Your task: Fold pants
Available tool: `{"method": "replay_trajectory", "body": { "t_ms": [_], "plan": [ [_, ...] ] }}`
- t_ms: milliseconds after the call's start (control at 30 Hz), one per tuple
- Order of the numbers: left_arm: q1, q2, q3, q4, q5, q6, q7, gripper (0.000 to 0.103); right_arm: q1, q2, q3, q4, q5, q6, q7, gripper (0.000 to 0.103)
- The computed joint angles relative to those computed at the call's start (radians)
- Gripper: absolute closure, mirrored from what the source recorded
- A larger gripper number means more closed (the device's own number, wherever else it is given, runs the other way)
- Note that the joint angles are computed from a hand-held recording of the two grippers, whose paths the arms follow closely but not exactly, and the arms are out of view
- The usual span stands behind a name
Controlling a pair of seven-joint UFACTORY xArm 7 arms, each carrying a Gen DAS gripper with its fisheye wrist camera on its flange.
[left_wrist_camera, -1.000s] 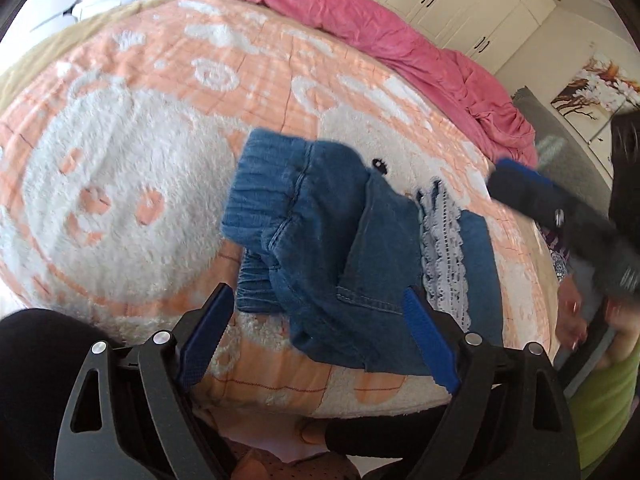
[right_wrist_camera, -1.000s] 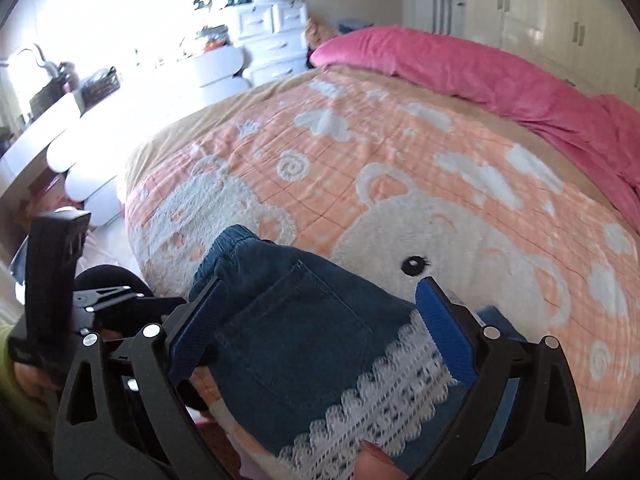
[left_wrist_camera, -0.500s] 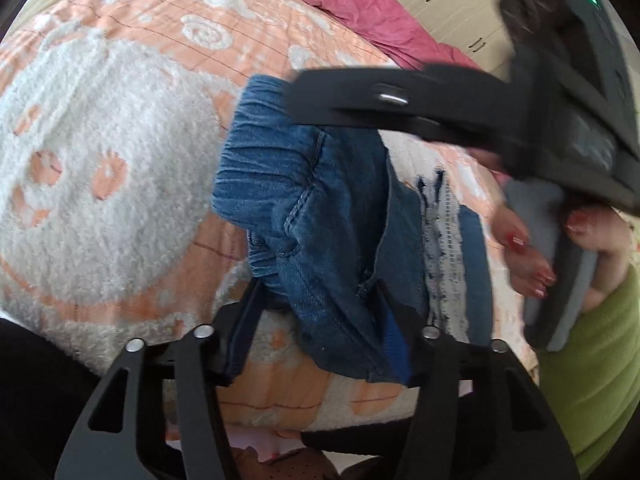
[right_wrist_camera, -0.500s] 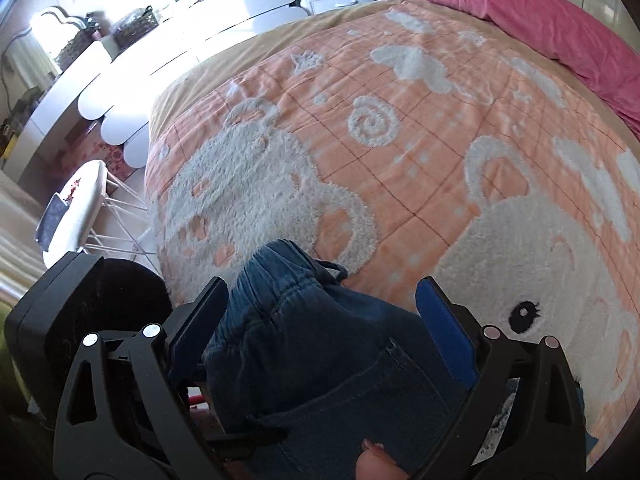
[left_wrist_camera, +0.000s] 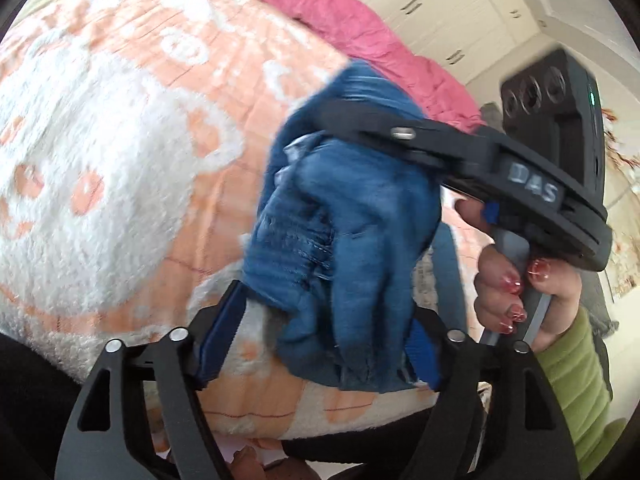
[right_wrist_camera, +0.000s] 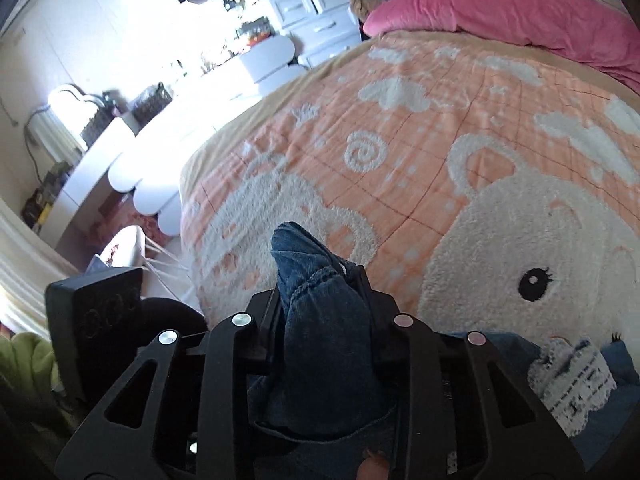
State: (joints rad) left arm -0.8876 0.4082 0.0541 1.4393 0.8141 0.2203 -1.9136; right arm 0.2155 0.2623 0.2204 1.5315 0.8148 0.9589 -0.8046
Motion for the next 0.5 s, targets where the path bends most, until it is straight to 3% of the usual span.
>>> {"method": "replay_trajectory", "body": {
  "t_ms": [67,200,333,400,467,500],
  "plan": [
    [-0.006,0.018,0.012,0.019,0.018,-0.049,0.000,0.022,-0.039,-0.043,-0.008,-0.039,0.077,0.009,-0.046,0.079],
    [0.004,0.068,-0.014,0.098,-0.039,-0.025,0.120,0.021,-0.092,-0.114,-0.051,-0.115,0.199,0.049,-0.120,0.079],
    [0.047,0.147,-0.088,0.219,-0.148,-0.032,0.330,0.040,-0.118,-0.157,-0.097,-0.176,0.258,0.050,-0.161,0.079],
    [0.039,0.200,-0.105,0.319,-0.183,0.009,0.417,0.040,-0.128,-0.166,-0.115,-0.192,0.275,0.039,-0.174,0.079],
    [0.035,0.259,-0.120,0.424,-0.219,0.024,0.497,0.040,-0.143,-0.175,-0.133,-0.210,0.294,0.022,-0.175,0.072],
    [0.030,0.290,-0.127,0.479,-0.232,0.034,0.541,0.040,-0.151,-0.179,-0.142,-0.219,0.301,0.017,-0.168,0.059]
  ]
}}
